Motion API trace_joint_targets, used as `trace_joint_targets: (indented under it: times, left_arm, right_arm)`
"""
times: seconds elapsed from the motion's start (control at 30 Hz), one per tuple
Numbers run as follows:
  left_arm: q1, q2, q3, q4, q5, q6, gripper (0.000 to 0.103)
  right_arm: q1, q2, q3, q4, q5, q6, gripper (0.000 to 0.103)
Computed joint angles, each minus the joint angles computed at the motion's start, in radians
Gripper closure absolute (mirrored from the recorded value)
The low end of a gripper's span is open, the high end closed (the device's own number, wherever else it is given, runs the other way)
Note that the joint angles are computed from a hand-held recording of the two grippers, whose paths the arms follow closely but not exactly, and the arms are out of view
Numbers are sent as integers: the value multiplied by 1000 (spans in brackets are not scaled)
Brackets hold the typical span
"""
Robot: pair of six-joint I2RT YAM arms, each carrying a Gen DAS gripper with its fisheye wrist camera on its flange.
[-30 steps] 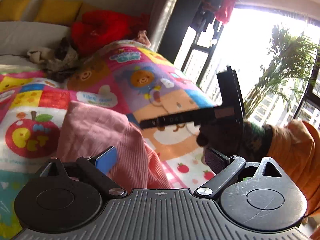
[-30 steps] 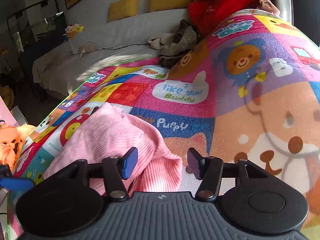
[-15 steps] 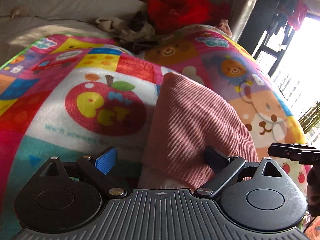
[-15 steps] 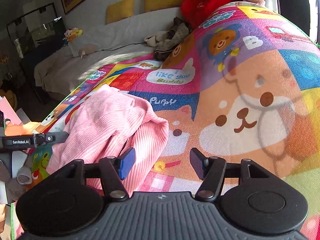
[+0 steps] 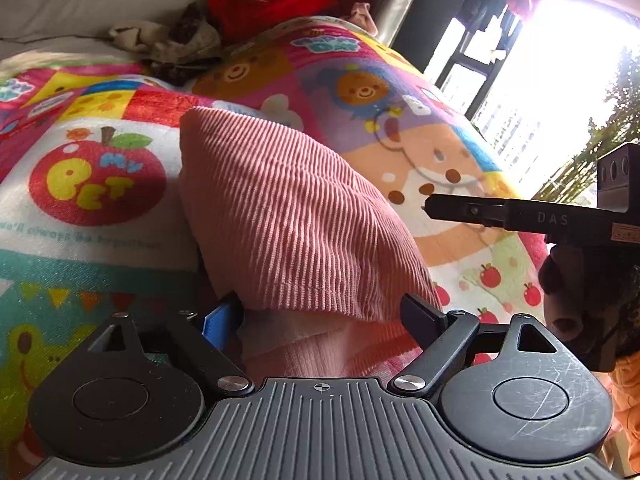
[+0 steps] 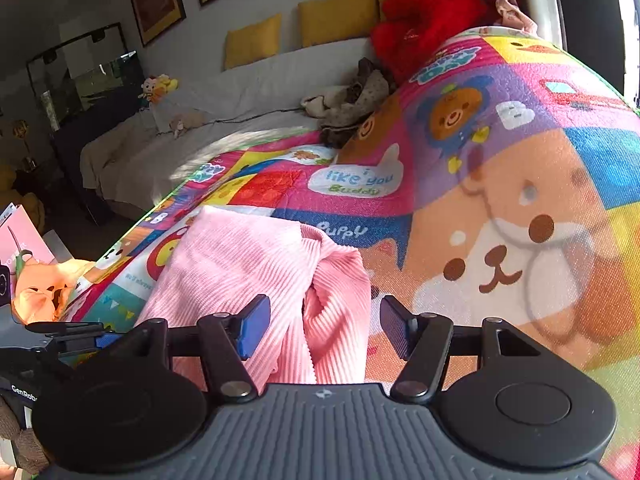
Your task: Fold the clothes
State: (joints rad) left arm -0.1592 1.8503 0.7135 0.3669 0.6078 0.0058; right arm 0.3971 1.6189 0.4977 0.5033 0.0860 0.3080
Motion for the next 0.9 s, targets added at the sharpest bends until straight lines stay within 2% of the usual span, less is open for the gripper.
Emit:
trace_joint_targets:
  times: [0.17,0.33,0.4,0.53,0.57,0.6,0.67,0.7,0.73,0.8,0.9]
  left_arm:
    - [69,-32,-22,41,-5,-18,9]
    - [119,-27,-2,54,-40,-63,9]
    - [127,-16,17,44,-49,-76,9]
    - [125,3,42,34,-53,-81,9]
    - [124,9,48,33,-55,-84,9]
    - [122,15,54,32,-58,-88,9]
    - [120,22,66,24,-69,-92,9]
    - [119,22,71,17,-75,-90,9]
    - [118,23,76,10,-81,-88,9]
    - [116,23,86,3,-88,-89,9]
    - [106,24,103,-5,-98,-96,9]
  right_arm:
    - [41,-7,24,-7,37,-67,38]
    - [74,12,45,0,-19,-129,31]
    - [85,39,57,15,-11,-112,28]
    - [78,173,112,40,-61,25,25]
    - [85,222,123,78,-70,44,29]
    - [112,247,127,114,-43,18,47]
    - [171,284,138,179,24,-60,64]
    - [193,276,136,202,55,-110,78]
    - [212,262,134,222,84,-165,87]
    - [201,209,129,236,98,-206,96]
    - [124,164,147,207,76,-220,97]
